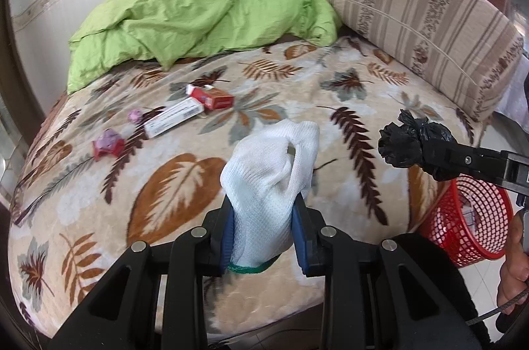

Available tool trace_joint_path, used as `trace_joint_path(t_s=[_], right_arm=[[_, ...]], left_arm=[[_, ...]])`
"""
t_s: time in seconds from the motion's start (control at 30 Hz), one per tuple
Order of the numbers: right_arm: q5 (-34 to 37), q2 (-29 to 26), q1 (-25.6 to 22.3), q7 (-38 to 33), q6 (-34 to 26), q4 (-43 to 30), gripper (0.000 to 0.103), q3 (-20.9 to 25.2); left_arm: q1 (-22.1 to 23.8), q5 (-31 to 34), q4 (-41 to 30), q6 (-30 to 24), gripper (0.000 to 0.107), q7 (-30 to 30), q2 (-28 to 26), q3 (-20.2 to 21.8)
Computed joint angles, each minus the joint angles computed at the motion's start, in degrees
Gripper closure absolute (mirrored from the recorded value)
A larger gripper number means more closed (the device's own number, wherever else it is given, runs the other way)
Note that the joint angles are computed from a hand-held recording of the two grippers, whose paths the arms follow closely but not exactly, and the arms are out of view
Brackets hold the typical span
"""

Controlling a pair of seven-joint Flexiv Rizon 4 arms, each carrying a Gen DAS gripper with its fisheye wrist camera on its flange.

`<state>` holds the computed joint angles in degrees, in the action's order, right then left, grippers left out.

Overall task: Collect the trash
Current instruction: 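Carry cloth and black bag to the red wastebasket and open both tools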

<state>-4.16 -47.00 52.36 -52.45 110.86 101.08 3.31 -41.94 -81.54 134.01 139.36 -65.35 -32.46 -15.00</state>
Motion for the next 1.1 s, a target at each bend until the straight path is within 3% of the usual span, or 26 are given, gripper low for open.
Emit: trace_joint_path(t_s=[0.37, 0.73, 0.93, 1.1], right_arm=[[12.6, 6.4, 1.6, 0.8, 5.2, 12.3, 0.048, -5.8], [27.7, 12.5, 4.7, -0.7, 7.9, 23.0, 0.048, -11.9], [31.3, 14.1, 4.3, -1.6, 8.7, 25.5, 0.048, -12.4], [31.8, 14.4, 2.8, -2.0, 9.0, 26.2, 0.048, -11.2]], left_arm=[[-0.2, 4.9, -11.9, -8.9, 0.078, 10.9, -3.0, -0.3], [-2.2, 1.0, -25.6, -15.6, 0.078, 25.3, -6.8, -1.9], [-1.6, -3.8, -32.4, -18.0, 0.078, 34.3, -9.4, -5.8], [1.0, -9.2, -37.9, -15.5, 0.078, 43.2, -12.3, -12.2]])
